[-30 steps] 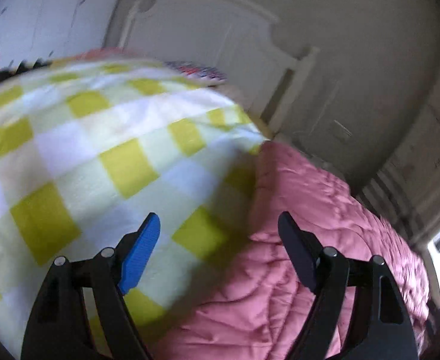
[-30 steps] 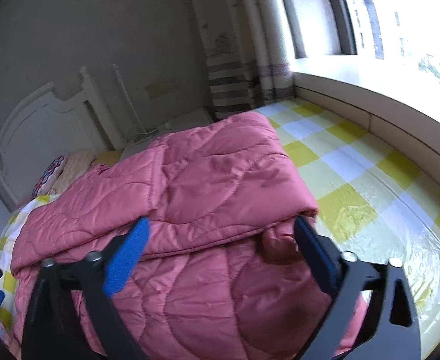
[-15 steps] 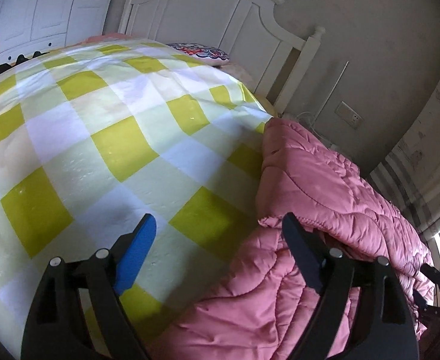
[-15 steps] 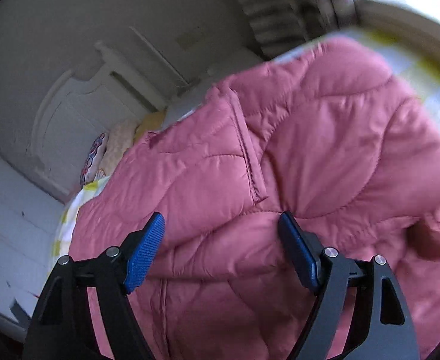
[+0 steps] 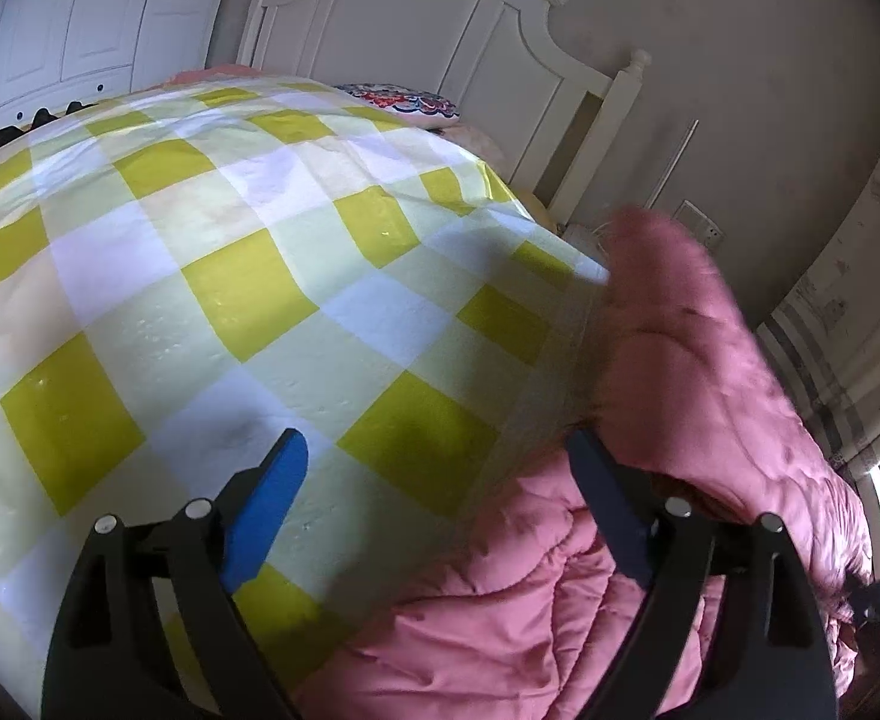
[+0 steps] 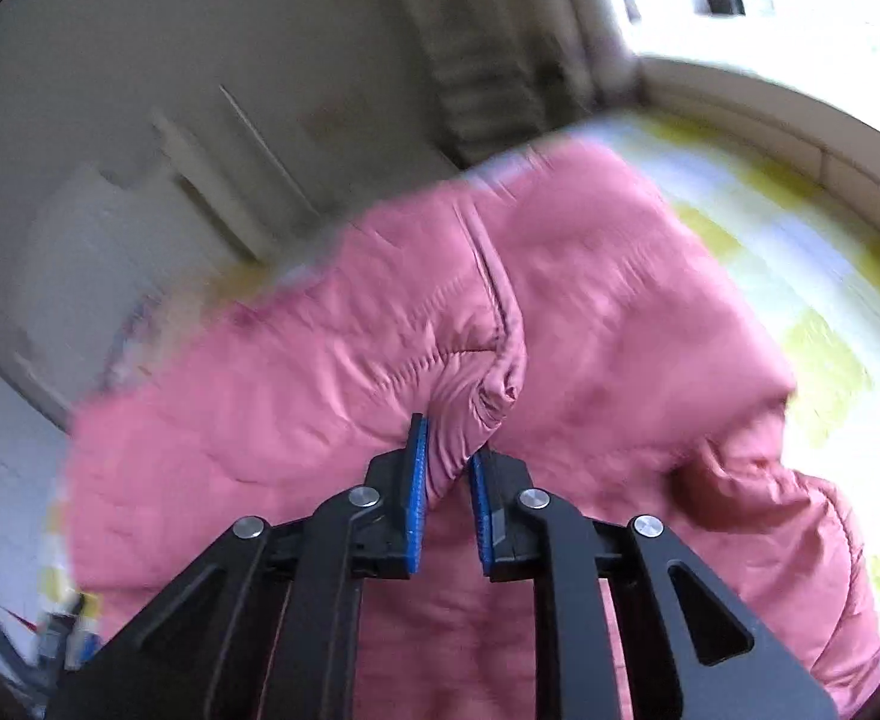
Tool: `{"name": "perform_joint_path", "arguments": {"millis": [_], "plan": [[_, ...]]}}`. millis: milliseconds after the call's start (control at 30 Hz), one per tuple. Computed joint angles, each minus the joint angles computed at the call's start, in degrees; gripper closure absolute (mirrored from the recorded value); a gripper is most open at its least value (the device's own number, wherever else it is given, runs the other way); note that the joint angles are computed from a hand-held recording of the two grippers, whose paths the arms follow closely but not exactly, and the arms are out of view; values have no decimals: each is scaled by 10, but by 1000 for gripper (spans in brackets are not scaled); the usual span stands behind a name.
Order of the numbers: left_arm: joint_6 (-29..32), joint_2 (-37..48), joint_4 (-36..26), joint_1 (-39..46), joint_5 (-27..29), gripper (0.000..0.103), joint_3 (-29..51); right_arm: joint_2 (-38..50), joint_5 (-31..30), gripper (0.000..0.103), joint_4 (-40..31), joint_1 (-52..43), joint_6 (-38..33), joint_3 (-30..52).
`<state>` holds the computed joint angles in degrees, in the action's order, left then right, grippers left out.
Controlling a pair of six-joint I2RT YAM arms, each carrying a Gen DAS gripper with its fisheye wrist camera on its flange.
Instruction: Fold large clothes
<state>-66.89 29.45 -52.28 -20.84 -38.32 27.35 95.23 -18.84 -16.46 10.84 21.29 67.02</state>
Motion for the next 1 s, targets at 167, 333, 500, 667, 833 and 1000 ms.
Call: {"name": "perform_joint_path", "arguments": {"millis": [167, 333, 500, 667, 833, 1000], "plan": [[7, 1, 5, 18, 16, 15, -2, -94, 64, 53, 38, 10, 7, -49], [-38, 5, -24, -30, -30, 15, 6, -117, 170, 42, 55, 103, -129, -38], [-104, 28, -87, -138, -122, 15, 47, -10, 218, 41, -35, 145, -196, 28], [159, 29, 77, -14, 38, 9, 103, -8, 181, 38, -37, 122, -189, 39], [297, 220, 198, 71, 156, 6, 136, -38, 162, 36, -30, 111, -186, 5], [309, 319, 242, 143, 236, 3, 115, -51, 145, 30, -24, 107, -190, -11]]}}
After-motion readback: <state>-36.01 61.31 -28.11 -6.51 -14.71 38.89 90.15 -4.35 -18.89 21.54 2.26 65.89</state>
